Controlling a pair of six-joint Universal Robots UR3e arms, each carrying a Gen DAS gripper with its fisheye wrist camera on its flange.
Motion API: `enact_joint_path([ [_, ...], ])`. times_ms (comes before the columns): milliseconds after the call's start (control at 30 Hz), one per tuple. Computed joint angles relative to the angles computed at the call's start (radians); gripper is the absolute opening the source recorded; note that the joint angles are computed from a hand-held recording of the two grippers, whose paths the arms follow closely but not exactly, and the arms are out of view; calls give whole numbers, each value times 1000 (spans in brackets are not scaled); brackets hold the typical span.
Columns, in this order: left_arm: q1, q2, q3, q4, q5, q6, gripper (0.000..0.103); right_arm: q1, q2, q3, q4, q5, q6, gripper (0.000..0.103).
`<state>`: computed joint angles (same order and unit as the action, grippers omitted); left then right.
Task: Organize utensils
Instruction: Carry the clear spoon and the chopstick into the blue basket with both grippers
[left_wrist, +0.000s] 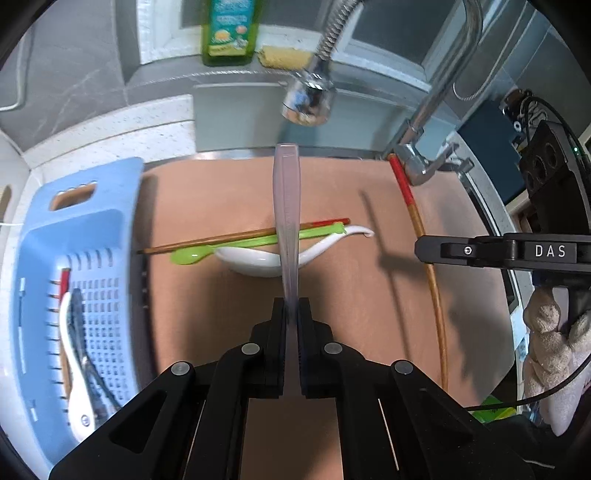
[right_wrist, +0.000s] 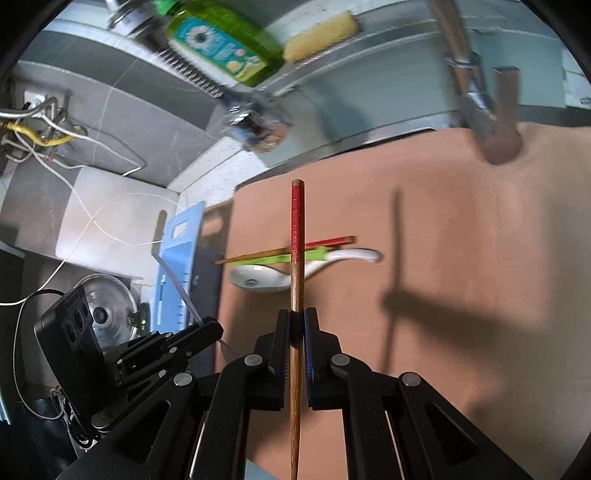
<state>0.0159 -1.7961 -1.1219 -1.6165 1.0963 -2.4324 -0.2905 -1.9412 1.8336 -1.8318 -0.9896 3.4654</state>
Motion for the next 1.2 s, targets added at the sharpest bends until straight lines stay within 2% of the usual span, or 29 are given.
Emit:
enact_joint_path([
  [333, 194, 2, 139, -157, -30, 123, 4, 245, 275, -235, -207, -23, 199, 6],
  [600, 335, -27, 165, -165, -8, 172, 4, 448, 573, -535, -308, -75, 326, 6],
  [933, 421, -101, 155, -138, 31, 190, 4, 577, 891, -909, -259, -106, 391, 6],
  [1200, 416, -167, 187, -146, 69, 206, 4, 647, 1134, -1247, -117, -155, 414, 6],
])
